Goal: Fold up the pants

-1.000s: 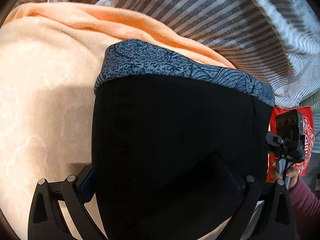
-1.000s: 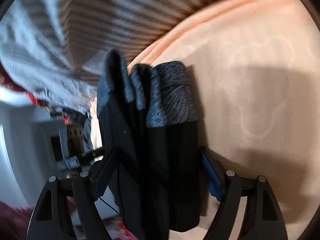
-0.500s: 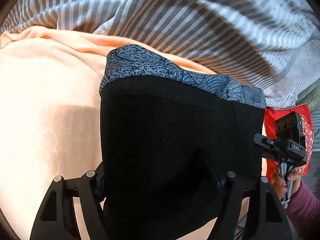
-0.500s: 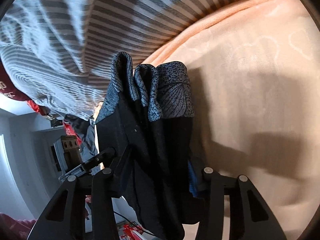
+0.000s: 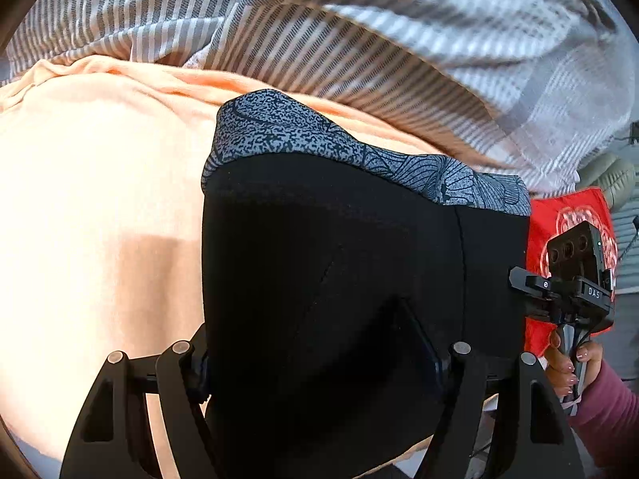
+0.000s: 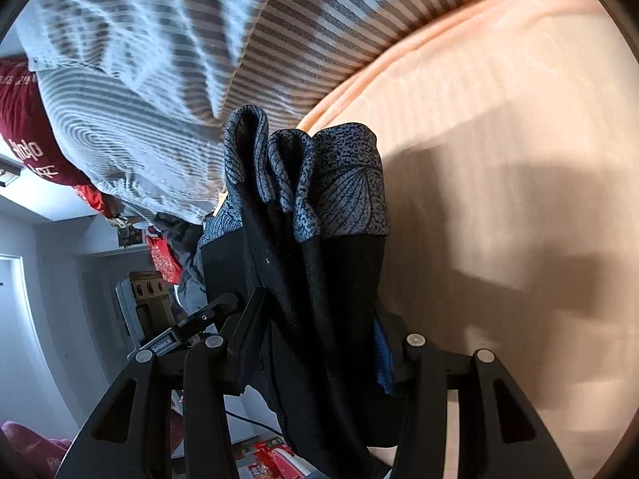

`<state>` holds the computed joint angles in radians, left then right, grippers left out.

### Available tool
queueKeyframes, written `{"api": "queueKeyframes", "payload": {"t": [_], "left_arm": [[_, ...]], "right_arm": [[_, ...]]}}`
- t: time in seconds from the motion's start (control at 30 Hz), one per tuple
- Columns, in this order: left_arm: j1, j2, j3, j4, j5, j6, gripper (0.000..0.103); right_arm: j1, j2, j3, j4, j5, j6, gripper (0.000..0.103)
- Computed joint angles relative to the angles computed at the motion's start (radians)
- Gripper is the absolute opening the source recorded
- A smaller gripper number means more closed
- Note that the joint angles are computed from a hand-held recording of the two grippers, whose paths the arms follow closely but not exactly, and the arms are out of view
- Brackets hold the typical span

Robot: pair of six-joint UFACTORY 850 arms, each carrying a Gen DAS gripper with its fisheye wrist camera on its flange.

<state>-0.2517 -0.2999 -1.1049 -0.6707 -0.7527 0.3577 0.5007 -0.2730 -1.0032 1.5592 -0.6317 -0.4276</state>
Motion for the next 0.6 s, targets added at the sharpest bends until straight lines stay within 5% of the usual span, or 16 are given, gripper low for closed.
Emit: {"api": "queueKeyframes", "payload": {"t": [0.37, 0.6], "left_arm": [[-0.024, 0.079, 0.148, 0.003, 0.018, 0.021, 0.076], [-0.044, 0.086, 0.199, 0.013, 0.092, 0.029, 0.077]], "right_arm": [[0.123, 0.135, 0.166, 0.14, 0.127, 0.017, 0.051], [0.172, 0.127, 0.17, 0.035, 0.222, 0.147, 0.051]]}}
